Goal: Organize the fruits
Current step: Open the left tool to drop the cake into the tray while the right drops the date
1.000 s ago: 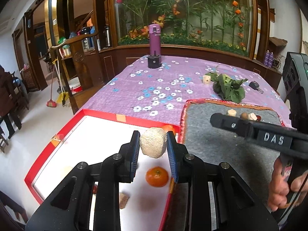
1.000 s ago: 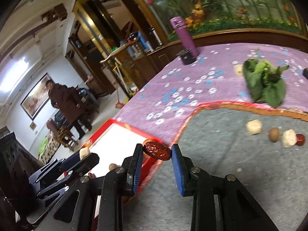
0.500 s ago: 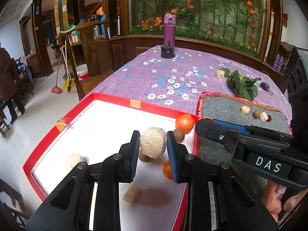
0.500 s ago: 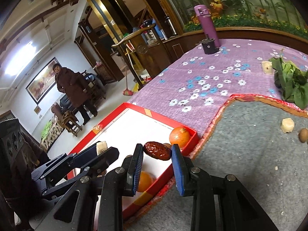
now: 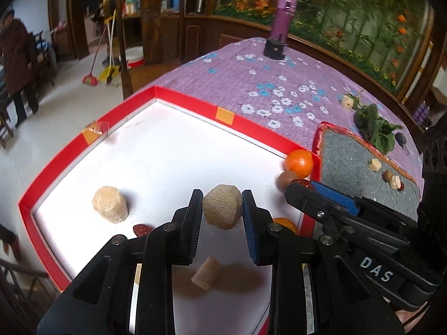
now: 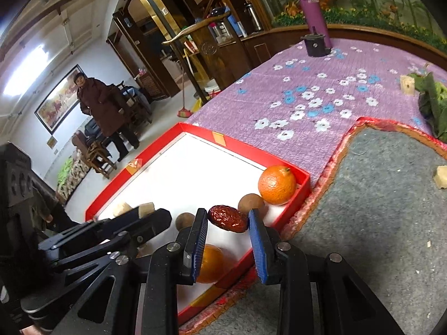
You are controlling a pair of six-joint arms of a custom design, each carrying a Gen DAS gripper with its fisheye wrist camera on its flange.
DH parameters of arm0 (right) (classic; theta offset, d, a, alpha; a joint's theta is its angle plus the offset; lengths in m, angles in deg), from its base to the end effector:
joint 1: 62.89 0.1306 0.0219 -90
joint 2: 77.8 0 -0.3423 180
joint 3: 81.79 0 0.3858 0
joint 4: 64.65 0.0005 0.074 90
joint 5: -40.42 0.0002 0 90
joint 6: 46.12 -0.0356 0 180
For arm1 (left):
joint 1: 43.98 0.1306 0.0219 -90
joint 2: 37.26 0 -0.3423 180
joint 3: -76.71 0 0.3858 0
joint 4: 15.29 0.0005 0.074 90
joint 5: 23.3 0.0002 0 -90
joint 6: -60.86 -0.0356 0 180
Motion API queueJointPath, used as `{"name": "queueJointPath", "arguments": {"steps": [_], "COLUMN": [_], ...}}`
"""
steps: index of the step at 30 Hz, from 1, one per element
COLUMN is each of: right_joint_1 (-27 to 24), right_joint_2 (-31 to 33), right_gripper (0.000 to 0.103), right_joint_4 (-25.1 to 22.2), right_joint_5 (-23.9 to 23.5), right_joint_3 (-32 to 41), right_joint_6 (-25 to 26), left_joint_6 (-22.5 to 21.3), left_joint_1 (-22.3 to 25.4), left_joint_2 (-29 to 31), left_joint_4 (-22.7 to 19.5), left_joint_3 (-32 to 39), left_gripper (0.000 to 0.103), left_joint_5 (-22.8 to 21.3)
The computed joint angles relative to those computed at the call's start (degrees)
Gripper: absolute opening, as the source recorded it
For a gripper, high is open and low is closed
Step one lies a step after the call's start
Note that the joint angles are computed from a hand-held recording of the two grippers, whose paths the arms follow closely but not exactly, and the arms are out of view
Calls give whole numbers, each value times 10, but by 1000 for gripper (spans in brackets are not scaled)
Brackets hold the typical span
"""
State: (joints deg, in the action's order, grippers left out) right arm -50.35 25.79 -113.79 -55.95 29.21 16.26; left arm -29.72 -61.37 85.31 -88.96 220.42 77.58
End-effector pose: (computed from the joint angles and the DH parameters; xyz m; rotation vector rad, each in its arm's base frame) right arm 0.5521 0.1263 0.4401 0.2494 2.3296 0.4827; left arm 0.6011 -0.1958 0.4716 0.4699 2.4553 -0.3593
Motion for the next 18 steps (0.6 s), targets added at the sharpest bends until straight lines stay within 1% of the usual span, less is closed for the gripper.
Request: {"name": "queueJointPath", "arguments": {"steps": [2, 3, 4, 6, 8, 13, 15, 16, 18], "right_joint_1": [-6, -10, -13, -25, -34, -69, -92, -109, -135], "right_joint_2": [-1, -6, -14, -35, -48, -89, -118, -137, -167], "right_gripper": [35, 42, 46, 48, 48, 48, 48, 48, 48], "right_joint_4": [8, 16, 31, 71, 88, 89, 94, 97, 97], "right_joint_5": [-20, -32, -41, -57, -68, -46, -37, -29, -21], "right_joint_3": [-2, -8, -19, -48, -62, -96, -123, -141, -168], "right_joint_6": [-5, -10, -18, -37, -50, -62, -66, -67, -71], "left_joint_6": [10, 14, 18, 23, 21, -2, -10, -16, -25], "left_joint_1": [3, 4, 5, 5, 3, -11, -18, -24, -34], "left_joint_2": [7, 7, 6, 3, -6, -34, -43, -46, -47], "left_joint_4": [-11, -12, -10, -4, 8, 43, 49, 47, 43], "left_joint_3": [13, 14, 13, 10, -1, -34, -42, -43, -40], "left_gripper": [37, 42, 47, 53, 54, 54, 56, 59, 63], "left_joint_5": [2, 4, 4, -3, -11, -25, -18, -8, 1]}}
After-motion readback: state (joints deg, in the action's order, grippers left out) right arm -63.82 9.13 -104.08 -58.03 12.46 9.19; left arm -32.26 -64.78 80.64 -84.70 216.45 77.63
